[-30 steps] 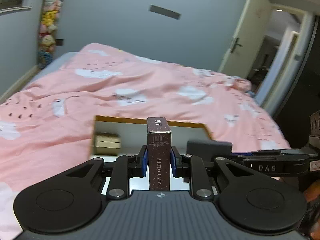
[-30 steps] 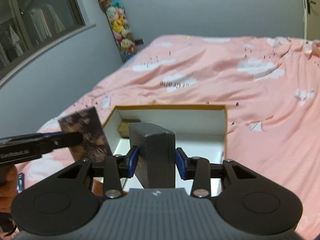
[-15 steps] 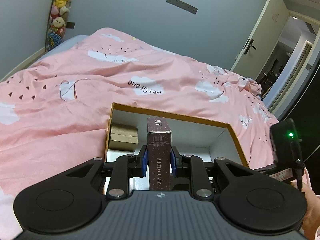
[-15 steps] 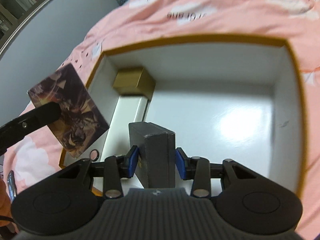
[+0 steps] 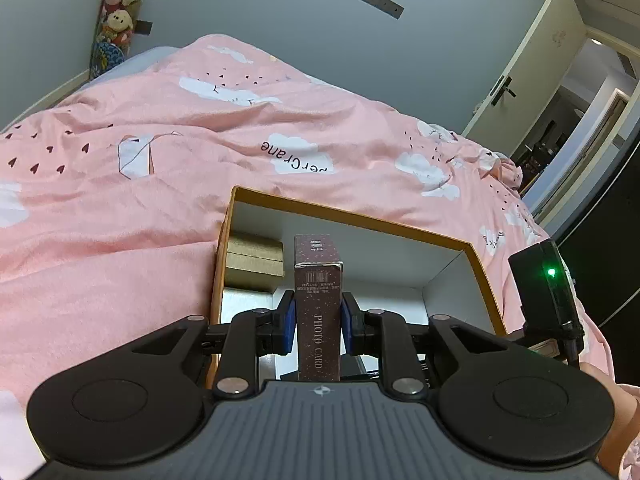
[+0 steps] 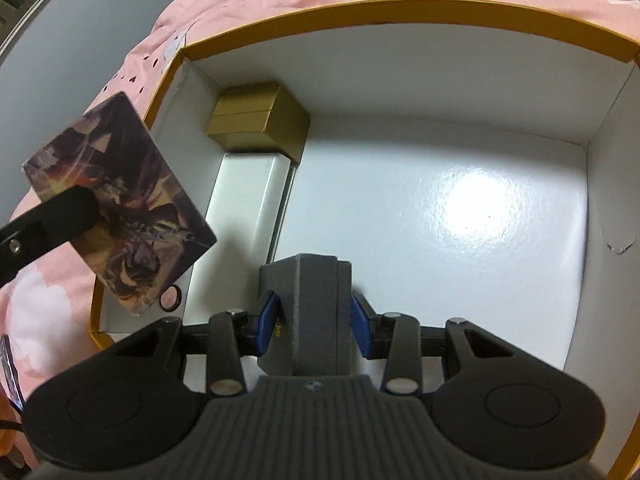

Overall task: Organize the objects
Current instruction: 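Carry the dark grey box into the shoebox with the right tool, then open the right tool to release the grey box while left lowers the photo-card pack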

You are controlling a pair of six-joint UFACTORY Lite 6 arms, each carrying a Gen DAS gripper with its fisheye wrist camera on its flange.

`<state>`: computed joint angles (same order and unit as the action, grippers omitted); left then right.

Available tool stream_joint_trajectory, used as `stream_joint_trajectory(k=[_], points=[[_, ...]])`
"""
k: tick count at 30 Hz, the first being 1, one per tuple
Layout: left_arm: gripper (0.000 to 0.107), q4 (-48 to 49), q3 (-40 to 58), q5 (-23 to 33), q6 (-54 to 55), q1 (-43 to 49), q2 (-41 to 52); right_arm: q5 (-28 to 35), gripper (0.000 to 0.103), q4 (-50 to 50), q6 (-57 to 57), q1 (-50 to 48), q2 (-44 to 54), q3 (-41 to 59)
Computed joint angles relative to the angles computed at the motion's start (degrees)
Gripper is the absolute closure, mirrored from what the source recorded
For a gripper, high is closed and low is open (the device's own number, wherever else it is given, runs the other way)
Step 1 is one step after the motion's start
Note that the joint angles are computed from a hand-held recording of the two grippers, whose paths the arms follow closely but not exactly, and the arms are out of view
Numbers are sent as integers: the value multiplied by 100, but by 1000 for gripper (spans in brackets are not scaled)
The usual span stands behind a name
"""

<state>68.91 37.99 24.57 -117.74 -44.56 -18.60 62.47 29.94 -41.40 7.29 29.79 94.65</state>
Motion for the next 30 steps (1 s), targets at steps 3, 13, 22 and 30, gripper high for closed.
stream_joint_trajectory(k=[3, 13, 22, 30], points=[[82, -6, -30, -82, -21, 40, 4, -173, 60, -265, 174, 59, -69, -22], [82, -55, -181, -374, -29, 269, -126, -207, 52, -791, 423, -26, 3, 16], [82, -308, -201, -443, 220, 389, -125, 205, 72, -290, 338, -94, 122, -144], [82, -334, 17, -849, 349, 436, 225, -9, 71, -386, -7, -116, -184, -370]])
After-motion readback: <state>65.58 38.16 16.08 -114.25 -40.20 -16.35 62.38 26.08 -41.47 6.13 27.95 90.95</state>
